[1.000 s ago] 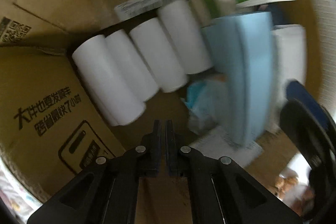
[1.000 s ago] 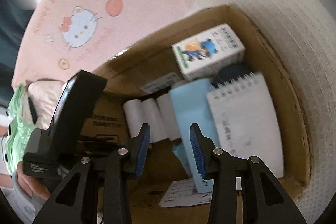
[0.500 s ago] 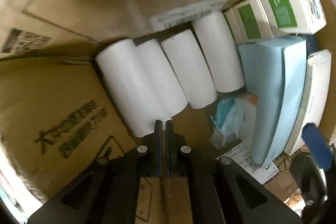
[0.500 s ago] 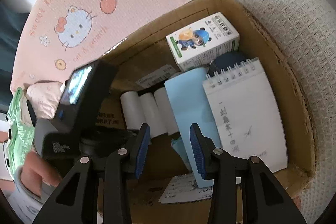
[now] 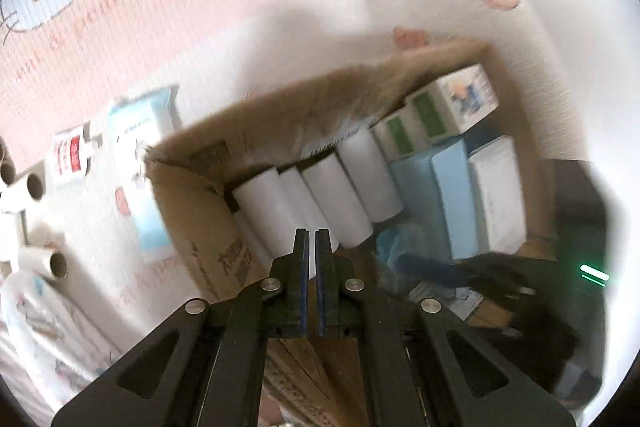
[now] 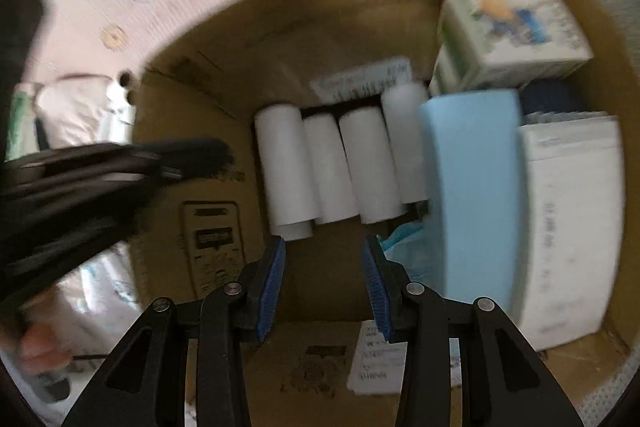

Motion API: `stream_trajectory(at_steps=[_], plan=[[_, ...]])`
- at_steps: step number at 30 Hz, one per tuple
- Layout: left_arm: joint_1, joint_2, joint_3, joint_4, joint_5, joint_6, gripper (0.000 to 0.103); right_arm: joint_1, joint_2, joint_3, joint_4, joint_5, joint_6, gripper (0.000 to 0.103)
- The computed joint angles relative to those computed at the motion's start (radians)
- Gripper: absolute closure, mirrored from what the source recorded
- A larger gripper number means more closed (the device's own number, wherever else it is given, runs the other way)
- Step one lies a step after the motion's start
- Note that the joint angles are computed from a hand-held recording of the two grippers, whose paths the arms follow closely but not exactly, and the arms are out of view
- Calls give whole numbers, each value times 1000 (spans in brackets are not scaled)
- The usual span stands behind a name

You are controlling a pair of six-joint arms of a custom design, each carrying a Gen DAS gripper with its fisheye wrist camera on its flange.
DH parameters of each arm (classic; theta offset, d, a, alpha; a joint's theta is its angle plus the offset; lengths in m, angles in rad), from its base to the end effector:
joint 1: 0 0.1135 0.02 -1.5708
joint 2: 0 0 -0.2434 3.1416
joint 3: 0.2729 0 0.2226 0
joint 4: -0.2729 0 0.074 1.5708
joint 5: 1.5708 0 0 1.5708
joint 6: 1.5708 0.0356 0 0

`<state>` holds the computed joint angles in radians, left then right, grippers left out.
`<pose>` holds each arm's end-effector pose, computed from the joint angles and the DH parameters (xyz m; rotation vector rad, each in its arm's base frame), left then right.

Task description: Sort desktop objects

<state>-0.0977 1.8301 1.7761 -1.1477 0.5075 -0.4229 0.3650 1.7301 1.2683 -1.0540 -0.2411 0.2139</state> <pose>0.3343 -0.0502 0.2991 -0.3194 2.7846 -0.8361 0.2615 0.1090 0.2036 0.2444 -3.0919 -0.3844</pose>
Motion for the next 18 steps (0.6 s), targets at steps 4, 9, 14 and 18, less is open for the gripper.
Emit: stream_trajectory(at_steps=[4, 9, 14, 18], plan=[[38, -68, -94, 119, 43, -5, 103, 3, 140, 15, 10, -90, 24, 66], [71, -143, -222, 257, 81, -69, 103, 20, 266, 84, -35, -75, 37, 66], [106, -171, -244, 288, 93, -50, 103, 48, 367, 161, -102, -44, 35, 70], [123, -217, -332, 402, 116, -80, 103, 69, 454, 201, -110, -25, 89, 71]])
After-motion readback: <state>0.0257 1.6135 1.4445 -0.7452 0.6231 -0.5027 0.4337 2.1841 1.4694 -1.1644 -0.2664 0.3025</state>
